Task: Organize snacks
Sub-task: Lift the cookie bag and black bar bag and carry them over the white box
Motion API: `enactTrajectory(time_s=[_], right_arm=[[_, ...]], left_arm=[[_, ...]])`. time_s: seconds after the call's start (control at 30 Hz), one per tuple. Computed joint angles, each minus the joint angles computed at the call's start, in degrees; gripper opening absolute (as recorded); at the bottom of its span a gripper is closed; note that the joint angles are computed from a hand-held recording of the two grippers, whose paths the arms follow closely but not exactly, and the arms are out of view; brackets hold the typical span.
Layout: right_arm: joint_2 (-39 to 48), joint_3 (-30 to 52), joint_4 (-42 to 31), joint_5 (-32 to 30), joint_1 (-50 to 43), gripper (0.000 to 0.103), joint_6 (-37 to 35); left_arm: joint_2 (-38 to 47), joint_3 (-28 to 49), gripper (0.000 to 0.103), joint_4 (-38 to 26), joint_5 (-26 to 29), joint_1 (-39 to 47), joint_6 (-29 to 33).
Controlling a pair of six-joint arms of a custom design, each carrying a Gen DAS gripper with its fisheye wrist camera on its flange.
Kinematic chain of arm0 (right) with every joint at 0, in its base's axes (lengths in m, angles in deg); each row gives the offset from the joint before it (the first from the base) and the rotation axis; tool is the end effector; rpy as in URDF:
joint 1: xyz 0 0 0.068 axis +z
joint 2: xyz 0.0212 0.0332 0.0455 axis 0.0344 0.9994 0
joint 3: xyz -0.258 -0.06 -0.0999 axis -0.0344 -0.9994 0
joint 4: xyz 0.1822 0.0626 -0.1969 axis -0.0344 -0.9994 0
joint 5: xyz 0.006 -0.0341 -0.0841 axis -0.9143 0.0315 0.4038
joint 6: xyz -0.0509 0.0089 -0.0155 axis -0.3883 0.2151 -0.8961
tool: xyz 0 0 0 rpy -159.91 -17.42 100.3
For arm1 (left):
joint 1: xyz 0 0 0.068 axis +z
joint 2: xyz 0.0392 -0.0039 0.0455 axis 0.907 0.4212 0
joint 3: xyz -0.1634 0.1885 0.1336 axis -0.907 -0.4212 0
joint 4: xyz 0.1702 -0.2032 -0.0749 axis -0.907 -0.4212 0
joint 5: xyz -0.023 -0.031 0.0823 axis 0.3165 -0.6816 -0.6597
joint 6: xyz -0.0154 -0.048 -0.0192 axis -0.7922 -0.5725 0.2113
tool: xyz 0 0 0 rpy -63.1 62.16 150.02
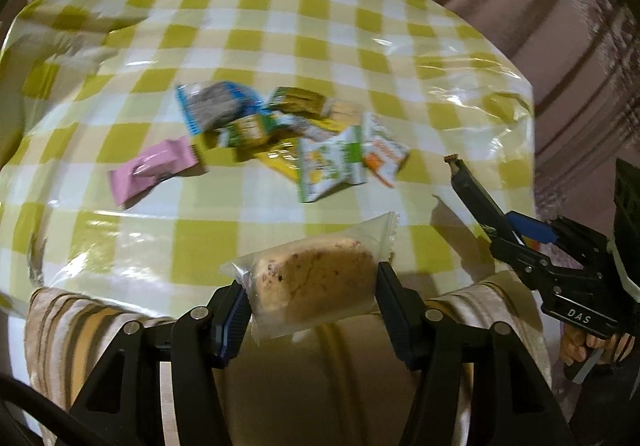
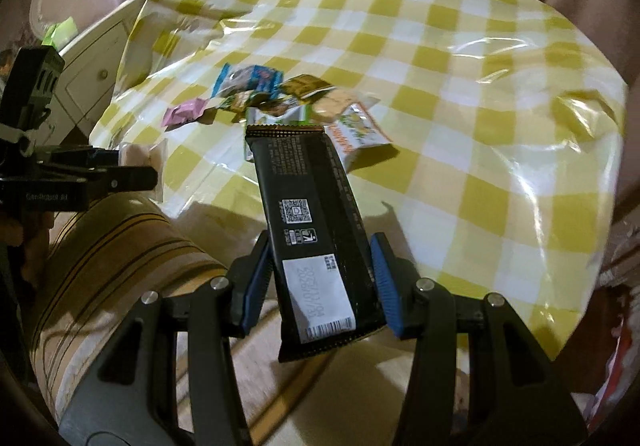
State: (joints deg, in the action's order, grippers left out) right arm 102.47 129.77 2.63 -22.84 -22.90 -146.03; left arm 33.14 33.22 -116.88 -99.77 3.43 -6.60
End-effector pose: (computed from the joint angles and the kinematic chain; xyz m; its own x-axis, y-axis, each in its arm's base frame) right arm 0.2252 -0.0822 0.1896 -0.5311 -0.6268 -0.5701 -0.7855 0.6165 0.0540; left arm 0.1030 -0.1580 0.1836 -0.7814 -0.4104 -0.4701 -0.3015 0.9078 -0.2915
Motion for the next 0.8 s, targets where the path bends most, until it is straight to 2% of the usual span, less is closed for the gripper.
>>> enactTrajectory(time_s=[0.37,0.63,0.8], right_arm=[[4.00,5.32,-2.75,-1.71,-11.53,0.052,-4.90],[11.32,13.05,-5.54,-2.49,-20.94,0.052,-6.54],[15.40,17.50,-4.63,-2.48,-26.74,0.052,-6.18]], left_arm=[[13.86,11.53,0.059,6.18,1.85,-0.70,9.33],[24.65,22.35,0.059,9.65,4.31,-1.60,16.82],[31.42,29.61,0.059,10.34,6.39,-2.02,21.14]])
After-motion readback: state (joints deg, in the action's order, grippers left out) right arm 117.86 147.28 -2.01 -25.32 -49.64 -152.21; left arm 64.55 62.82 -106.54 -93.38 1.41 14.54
